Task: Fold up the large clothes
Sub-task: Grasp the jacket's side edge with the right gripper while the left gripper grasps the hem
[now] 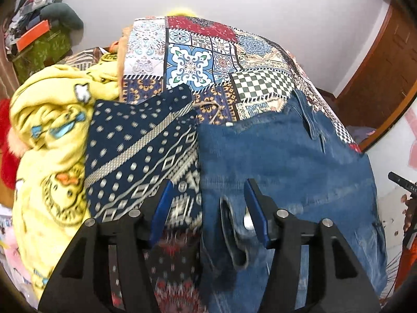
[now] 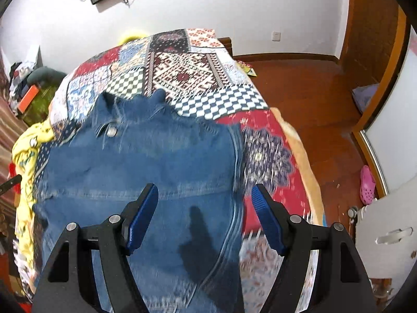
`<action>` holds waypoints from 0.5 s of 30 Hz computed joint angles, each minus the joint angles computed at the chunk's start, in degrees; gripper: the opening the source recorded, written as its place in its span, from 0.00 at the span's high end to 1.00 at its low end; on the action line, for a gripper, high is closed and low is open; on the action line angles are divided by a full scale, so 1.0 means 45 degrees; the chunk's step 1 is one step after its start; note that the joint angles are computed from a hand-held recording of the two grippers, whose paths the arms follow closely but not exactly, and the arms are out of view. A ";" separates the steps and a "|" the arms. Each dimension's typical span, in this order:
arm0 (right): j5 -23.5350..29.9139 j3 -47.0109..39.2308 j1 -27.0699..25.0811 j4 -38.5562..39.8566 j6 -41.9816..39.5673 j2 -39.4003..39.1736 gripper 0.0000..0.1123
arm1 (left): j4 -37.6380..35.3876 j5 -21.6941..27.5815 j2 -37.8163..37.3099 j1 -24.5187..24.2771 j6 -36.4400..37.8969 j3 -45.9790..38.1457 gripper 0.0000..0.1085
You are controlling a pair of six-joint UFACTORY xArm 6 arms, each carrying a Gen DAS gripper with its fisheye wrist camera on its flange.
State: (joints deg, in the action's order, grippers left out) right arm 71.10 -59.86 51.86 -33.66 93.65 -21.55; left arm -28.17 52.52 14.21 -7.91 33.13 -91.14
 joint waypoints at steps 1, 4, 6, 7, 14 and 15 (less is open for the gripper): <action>-0.0305 0.0178 -0.0297 0.0026 -0.0094 -0.0055 0.37 | 0.0015 0.0170 0.0455 -0.0057 -0.0082 -0.0524 0.49; -0.1224 0.0738 -0.1185 0.0406 -0.0370 -0.0085 0.37 | -0.0052 0.1083 0.2041 -0.0125 -0.0621 -0.2291 0.49; -0.1924 0.1311 -0.1752 0.0819 -0.0385 -0.0198 0.37 | -0.0204 0.1665 0.2893 -0.0113 -0.1036 -0.3183 0.49; -0.2583 0.1771 -0.2156 0.1129 -0.0398 -0.0304 0.37 | -0.0249 0.1977 0.3403 -0.0095 -0.1280 -0.3721 0.49; -0.5323 0.3654 -0.3513 0.1936 -0.0403 -0.0857 0.38 | -0.1710 0.3724 0.6134 0.0088 -0.2251 -0.6739 0.50; -0.5284 0.3553 -0.3493 0.1869 -0.0515 -0.0779 0.40 | -0.1908 0.3711 0.6245 0.0065 -0.2184 -0.6835 0.53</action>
State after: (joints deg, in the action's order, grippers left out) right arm 47.32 -43.87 36.14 -25.25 91.33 -25.05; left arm -36.75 69.22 42.31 -7.62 23.30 -121.90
